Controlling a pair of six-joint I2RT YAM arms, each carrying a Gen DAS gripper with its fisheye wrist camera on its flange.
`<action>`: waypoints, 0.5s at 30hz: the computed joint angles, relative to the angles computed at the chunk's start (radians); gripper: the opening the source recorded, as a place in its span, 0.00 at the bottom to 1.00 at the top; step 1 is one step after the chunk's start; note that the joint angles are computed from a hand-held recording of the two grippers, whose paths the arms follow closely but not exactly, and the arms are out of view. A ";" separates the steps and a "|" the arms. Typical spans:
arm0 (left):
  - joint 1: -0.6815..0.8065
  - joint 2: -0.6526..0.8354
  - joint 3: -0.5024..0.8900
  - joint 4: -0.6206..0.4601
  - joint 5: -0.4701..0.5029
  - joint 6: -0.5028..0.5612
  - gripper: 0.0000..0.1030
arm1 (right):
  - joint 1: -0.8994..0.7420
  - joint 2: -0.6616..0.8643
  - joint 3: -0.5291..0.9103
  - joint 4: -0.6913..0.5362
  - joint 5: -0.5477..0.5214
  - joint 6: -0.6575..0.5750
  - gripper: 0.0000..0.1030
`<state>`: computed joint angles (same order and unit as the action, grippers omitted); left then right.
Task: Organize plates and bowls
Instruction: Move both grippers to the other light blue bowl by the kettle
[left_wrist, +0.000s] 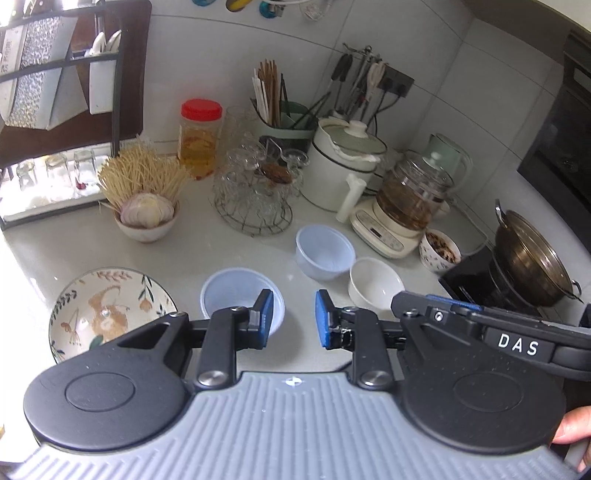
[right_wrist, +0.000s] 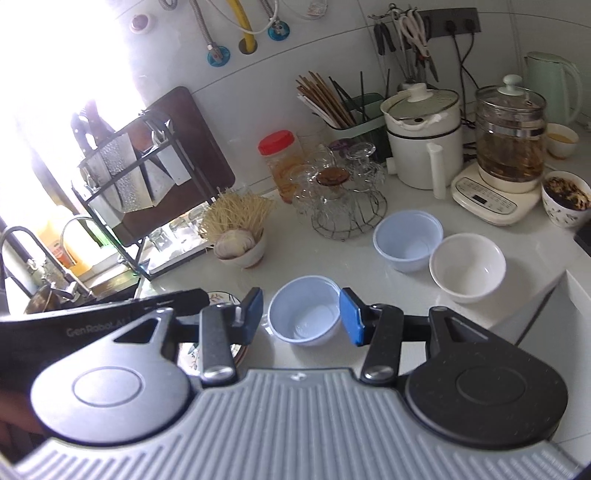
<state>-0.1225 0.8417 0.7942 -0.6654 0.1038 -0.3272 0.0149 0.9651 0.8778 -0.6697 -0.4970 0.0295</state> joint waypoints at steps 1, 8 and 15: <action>-0.006 -0.005 -0.008 -0.004 0.000 0.001 0.28 | 0.003 -0.019 -0.013 -0.002 0.009 0.000 0.48; 0.000 -0.042 -0.077 -0.015 0.035 -0.006 0.28 | -0.001 -0.044 -0.068 -0.003 0.027 0.003 0.48; 0.027 -0.024 -0.090 0.004 0.074 0.008 0.28 | 0.001 -0.031 -0.070 -0.021 0.054 0.007 0.48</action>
